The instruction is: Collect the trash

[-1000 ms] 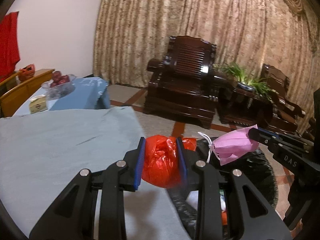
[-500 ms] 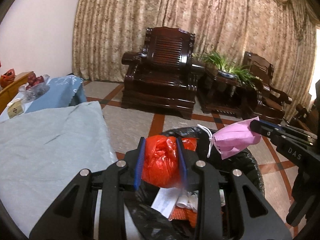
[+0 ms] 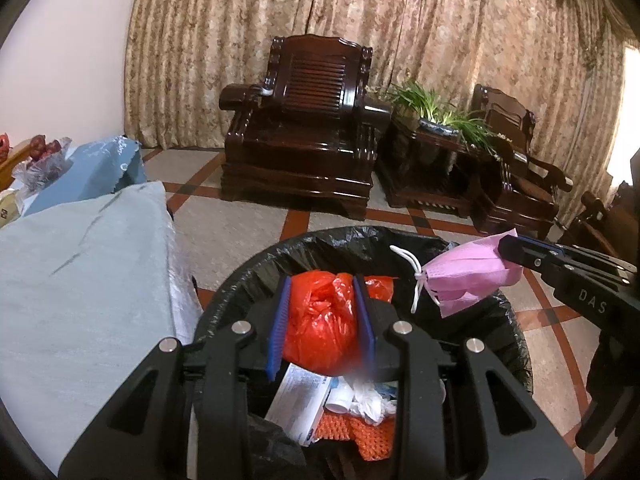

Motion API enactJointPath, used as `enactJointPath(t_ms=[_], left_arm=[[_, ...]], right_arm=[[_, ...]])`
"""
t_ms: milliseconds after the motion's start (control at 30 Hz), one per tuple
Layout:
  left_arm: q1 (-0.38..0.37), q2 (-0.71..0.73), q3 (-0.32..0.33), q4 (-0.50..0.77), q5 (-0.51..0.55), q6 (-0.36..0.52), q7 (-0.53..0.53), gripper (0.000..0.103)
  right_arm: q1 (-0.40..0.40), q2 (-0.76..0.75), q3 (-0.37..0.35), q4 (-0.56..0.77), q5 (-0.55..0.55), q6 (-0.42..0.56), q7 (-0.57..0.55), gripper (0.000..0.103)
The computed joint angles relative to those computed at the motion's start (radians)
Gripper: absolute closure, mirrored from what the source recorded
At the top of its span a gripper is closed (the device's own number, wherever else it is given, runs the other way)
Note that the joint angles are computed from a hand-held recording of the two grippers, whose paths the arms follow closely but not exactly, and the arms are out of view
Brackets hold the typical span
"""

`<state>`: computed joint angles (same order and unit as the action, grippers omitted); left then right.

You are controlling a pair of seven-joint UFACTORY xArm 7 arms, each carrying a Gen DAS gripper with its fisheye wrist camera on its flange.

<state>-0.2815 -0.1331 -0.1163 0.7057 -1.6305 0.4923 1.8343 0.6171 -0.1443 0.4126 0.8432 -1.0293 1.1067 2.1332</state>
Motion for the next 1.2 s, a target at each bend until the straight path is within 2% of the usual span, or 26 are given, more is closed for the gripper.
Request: enactJointPath(t_ms=[233,400,533,567,633,700,767,867,1000,1200], left_arm=[[-0.009,0.049,-0.013,0.024,-0.001,-0.011,0.013,0.073],[-0.009,0.079,-0.015,0.043,0.028,-0.007,-0.027,0.058],[-0.003,0.087,-0.012,0.048,0.037,0.002,-0.039,0.043],[-0.001,0.088,-0.011,0.049,0.039,0.006,-0.043,0.034],[0.003,0.085,-0.009,0.048,0.024,0.003,-0.037,0.023],[0.008,0.08,-0.006,0.047,0.023,0.002,-0.039,0.022],[0.014,0.071,-0.002,0.046,0.029,-0.006,-0.045,0.018],[0.026,0.046,0.009,0.04,0.023,-0.01,-0.035,0.014],[0.044,-0.002,0.027,0.025,0.042,-0.021,-0.042,0.011],[0.07,-0.089,0.059,-0.022,0.088,-0.03,-0.074,0.007]], right_arm=[[-0.012,-0.004,-0.011,-0.035,0.005,-0.047,0.02,0.097],[-0.02,-0.006,-0.016,-0.055,0.013,-0.064,0.029,0.09],[-0.024,-0.005,-0.017,-0.062,0.02,-0.069,0.037,0.076],[-0.025,-0.008,-0.016,-0.066,0.02,-0.071,0.04,0.069],[-0.024,-0.009,-0.011,-0.067,0.023,-0.058,0.046,0.057],[-0.02,-0.008,-0.006,-0.064,0.027,-0.044,0.052,0.049],[-0.017,-0.011,-0.002,-0.064,0.027,-0.032,0.059,0.031],[-0.011,-0.012,0.005,-0.058,0.023,-0.014,0.062,0.02],[0.001,-0.011,0.013,-0.037,0.012,0.008,0.052,0.006],[0.019,0.018,0.015,0.018,-0.011,0.009,0.016,0.006]])
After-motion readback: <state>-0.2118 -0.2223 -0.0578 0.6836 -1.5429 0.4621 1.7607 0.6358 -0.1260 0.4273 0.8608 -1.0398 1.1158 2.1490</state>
